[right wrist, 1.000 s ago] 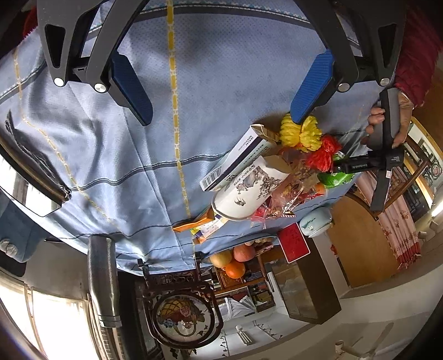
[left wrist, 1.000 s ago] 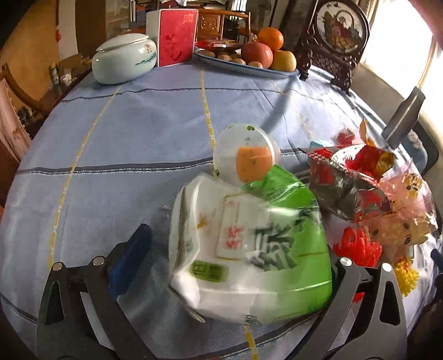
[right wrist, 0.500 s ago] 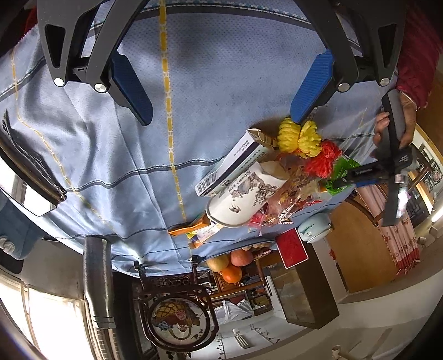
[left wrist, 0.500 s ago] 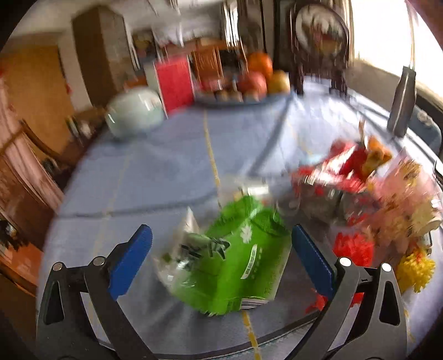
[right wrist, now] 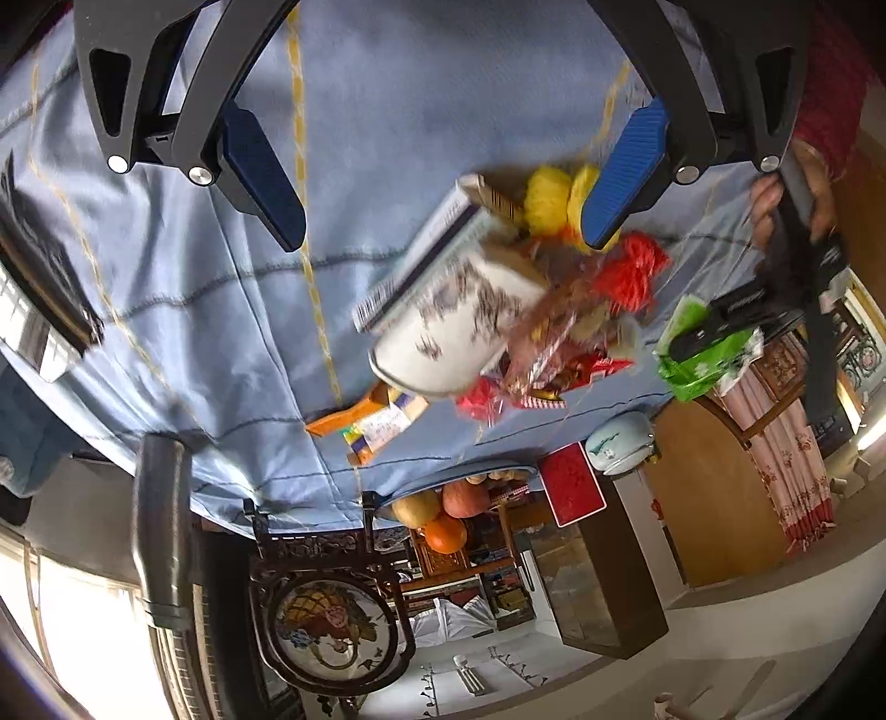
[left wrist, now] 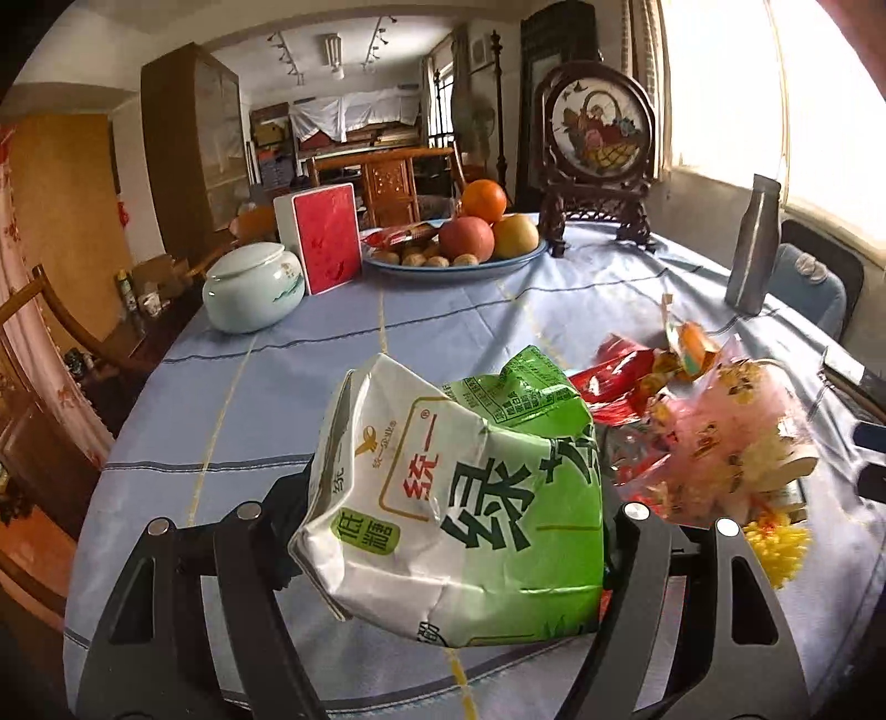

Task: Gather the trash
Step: 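Lift the snack bag with the left tool while the right tool grasps the paper cup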

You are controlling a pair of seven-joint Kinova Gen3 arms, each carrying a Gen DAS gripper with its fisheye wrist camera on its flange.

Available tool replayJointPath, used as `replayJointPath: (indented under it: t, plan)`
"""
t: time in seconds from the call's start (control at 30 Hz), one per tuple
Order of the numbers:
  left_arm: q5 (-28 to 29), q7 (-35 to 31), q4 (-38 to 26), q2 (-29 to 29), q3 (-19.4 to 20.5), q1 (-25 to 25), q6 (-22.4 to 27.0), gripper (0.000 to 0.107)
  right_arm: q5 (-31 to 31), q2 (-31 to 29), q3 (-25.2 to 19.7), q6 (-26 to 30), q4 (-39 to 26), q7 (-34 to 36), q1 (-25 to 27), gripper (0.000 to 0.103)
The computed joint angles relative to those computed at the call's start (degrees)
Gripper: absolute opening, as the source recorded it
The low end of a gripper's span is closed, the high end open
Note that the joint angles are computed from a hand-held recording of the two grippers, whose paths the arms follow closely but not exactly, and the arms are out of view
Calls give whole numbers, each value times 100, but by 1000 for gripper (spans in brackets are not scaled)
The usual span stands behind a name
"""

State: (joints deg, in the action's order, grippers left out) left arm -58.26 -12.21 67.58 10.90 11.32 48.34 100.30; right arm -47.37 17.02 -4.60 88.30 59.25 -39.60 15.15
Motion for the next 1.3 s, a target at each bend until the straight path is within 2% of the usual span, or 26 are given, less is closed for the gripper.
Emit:
replayJointPath:
  t: [0.1, 0.2, 0.23, 0.27, 0.3, 0.4, 0.53, 0.57, 0.63, 0.73, 0.77, 0.8, 0.83, 0.87, 0.97, 1.03, 1.3]
  plan:
    - [95, 131, 99, -106, 26, -57, -176, 73, 475, 85, -15, -130, -220, -432, -441, 95]
    - [179, 264, 190, -180, 83, -100, -254, 73, 892, 230, -101, -41, -483, -816, -820, 83]
    - [201, 317, 208, -193, 112, -95, -243, 73, 936, 230, -138, -64, -483, -824, -864, 75]
    - [242, 351, 236, -219, 130, -112, -259, 73, 923, 193, -191, -136, -415, -744, -884, 55]
    - [278, 361, 247, -234, 145, -140, -279, 73, 874, 116, -222, -231, -282, -638, -861, 40]
    - [301, 420, 303, -286, 190, -176, -302, 73, 414, -123, -208, -537, 150, -273, -589, 40]
    - [215, 562, 395, -368, 273, -190, -355, 73, -319, -127, -81, -327, 226, 41, -104, 40]
    - [181, 628, 452, -416, 296, -186, -385, 73, -431, -127, -47, -309, 232, 104, -9, 28]
    - [133, 728, 517, -468, 352, -202, -416, 73, -514, -33, 19, -148, 101, 91, 128, 18]
    - [166, 1013, 686, -613, 428, -261, -554, 73, -170, 193, 51, 100, -276, -150, 98, 20]
    - [205, 1076, 728, -652, 459, -305, -612, 73, -91, 216, 46, 108, -291, -216, 105, 24]
    - [228, 1099, 735, -658, 488, -350, -635, 73, -68, 311, 42, 210, -371, -332, 154, 32]
    - [232, 1124, 734, -650, 517, -377, -624, 73, -62, 357, 32, 244, -378, -435, 206, 53]
    - [251, 1136, 734, -647, 528, -409, -621, 73, -50, 365, 31, 217, -351, -508, 258, 66]
    - [340, 1120, 695, -610, 537, -480, -628, 73, 2, 389, 21, 172, -346, -623, 372, 80]
    - [364, 1100, 664, -577, 538, -484, -604, 73, 25, 466, 16, 188, -439, -802, 418, 87]
    - [414, 908, 571, -476, 463, -417, -553, 73, 434, 824, -91, 412, -722, -1620, 215, 87]
